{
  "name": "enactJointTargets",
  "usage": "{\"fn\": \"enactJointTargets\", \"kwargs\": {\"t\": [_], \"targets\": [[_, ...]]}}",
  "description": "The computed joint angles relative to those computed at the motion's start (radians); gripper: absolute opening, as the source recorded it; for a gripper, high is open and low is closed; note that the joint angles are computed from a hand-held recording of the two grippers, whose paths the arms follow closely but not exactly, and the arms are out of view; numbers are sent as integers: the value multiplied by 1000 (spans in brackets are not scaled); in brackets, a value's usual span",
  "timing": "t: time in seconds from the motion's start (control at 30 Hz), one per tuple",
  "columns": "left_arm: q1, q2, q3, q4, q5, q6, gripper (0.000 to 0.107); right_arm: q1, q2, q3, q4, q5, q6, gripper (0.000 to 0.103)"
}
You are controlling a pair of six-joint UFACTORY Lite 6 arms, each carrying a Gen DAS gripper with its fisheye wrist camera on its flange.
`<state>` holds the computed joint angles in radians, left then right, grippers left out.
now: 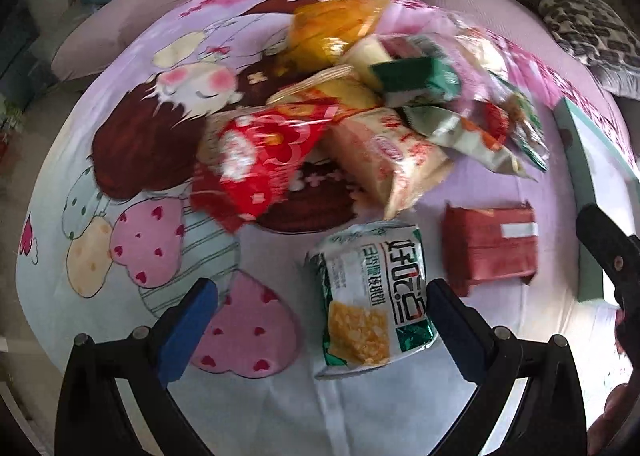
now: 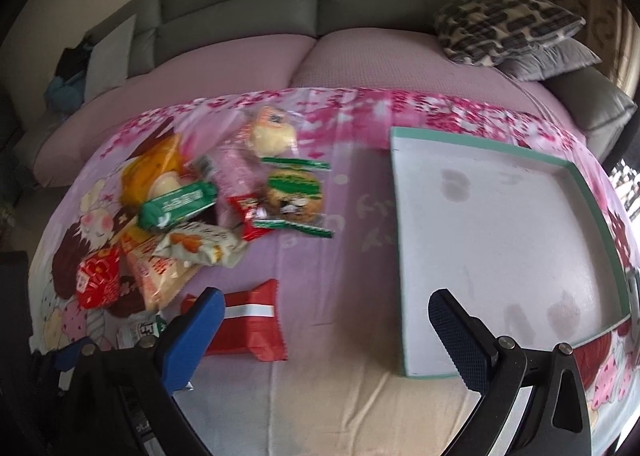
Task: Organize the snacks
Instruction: 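Move the left tool to the green-and-white cracker bag while the right tool approaches the red pastry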
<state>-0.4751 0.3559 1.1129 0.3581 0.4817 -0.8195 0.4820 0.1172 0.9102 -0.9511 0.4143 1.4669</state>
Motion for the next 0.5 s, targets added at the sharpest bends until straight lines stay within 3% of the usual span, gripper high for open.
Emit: {"fn": "enactJointTargets", "kwargs": {"t": [0.2,0.5], "targets": [[60,-51,-59,125,9,-105,103,45,48,33,-15,-18,-10,103],[221,-91,-130,11,-77,58,103,65,151,94,102,-72,-164,103]]}}
